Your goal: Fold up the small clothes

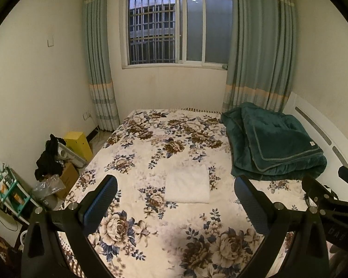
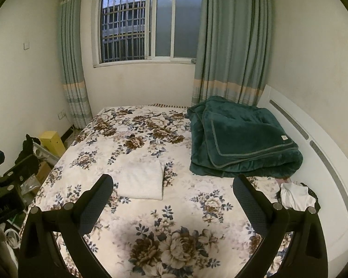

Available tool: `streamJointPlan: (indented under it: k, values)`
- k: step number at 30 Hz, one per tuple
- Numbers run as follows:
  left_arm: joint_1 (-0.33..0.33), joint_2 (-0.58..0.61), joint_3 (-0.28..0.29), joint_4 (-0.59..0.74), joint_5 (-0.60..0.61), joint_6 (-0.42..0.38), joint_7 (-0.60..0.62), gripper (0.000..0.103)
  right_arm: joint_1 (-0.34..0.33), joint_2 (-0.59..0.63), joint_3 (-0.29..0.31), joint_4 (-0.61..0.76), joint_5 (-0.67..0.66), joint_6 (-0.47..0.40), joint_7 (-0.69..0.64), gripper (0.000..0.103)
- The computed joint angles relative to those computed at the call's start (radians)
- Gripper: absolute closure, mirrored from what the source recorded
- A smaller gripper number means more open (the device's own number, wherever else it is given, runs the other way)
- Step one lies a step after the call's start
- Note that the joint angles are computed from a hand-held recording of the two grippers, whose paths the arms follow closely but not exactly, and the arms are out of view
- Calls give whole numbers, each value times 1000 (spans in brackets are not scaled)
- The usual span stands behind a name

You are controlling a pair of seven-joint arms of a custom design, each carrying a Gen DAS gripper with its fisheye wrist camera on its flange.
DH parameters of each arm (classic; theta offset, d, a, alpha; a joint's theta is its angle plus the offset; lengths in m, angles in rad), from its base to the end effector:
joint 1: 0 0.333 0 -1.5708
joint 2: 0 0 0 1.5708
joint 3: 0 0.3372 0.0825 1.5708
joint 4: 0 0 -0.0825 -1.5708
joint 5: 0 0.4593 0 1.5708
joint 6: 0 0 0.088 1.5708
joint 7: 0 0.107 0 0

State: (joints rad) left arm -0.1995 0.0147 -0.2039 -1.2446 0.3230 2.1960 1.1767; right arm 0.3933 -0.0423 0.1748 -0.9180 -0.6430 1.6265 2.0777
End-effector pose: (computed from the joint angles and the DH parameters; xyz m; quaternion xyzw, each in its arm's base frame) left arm 0.5909 -0.2382 0.8976 -0.6026 0.6429 -0.3534 0.3140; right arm 0.4456 0.2179 1.0285 -0.5751 0.6755 -0.3794 0.2629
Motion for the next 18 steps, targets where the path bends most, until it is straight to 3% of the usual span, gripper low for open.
streamJointPlan:
  k: [18]
  values:
    - [-1,-2,0,9,21,3,-9,0,16,9,-6,17,-6,-6,0,0]
